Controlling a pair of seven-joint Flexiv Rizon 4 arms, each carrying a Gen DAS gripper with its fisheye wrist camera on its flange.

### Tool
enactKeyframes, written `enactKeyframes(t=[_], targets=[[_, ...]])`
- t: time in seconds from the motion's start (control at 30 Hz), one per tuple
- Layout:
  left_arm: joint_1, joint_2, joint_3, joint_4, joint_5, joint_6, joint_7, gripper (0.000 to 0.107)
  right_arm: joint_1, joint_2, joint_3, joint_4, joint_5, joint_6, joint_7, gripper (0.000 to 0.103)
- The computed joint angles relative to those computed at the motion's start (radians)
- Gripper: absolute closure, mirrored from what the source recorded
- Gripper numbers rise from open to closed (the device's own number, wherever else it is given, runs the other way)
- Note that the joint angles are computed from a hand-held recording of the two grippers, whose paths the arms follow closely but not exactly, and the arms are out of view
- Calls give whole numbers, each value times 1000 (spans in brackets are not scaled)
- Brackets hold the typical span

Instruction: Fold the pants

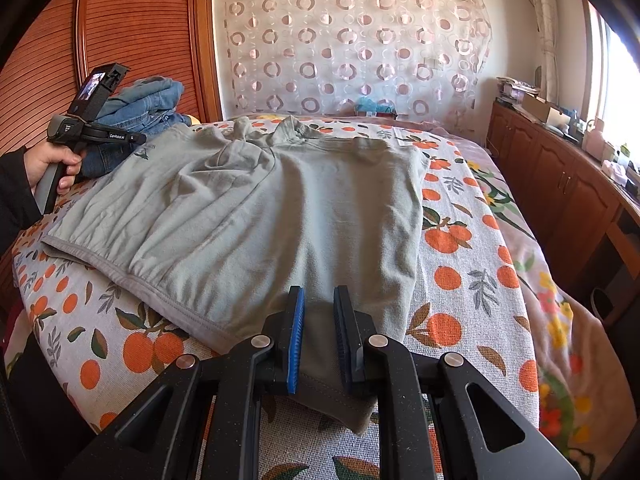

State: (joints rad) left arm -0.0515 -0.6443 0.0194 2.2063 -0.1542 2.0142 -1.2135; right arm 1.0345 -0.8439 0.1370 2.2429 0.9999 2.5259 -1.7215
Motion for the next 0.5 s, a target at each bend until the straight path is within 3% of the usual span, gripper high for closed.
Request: enactKeyframes(t=[0.1,0.23,0.5], targets=[[124,30,-108,40,100,-15,-26,87,0,-1,1,1,0,3,0,88],[175,42,-157,86,197,-12,-29,76,-1,-1,5,3,1,7,1,88],[193,1,-189,56,203,-51,-67,76,1,-2,5,-2,9,7,-8,88]])
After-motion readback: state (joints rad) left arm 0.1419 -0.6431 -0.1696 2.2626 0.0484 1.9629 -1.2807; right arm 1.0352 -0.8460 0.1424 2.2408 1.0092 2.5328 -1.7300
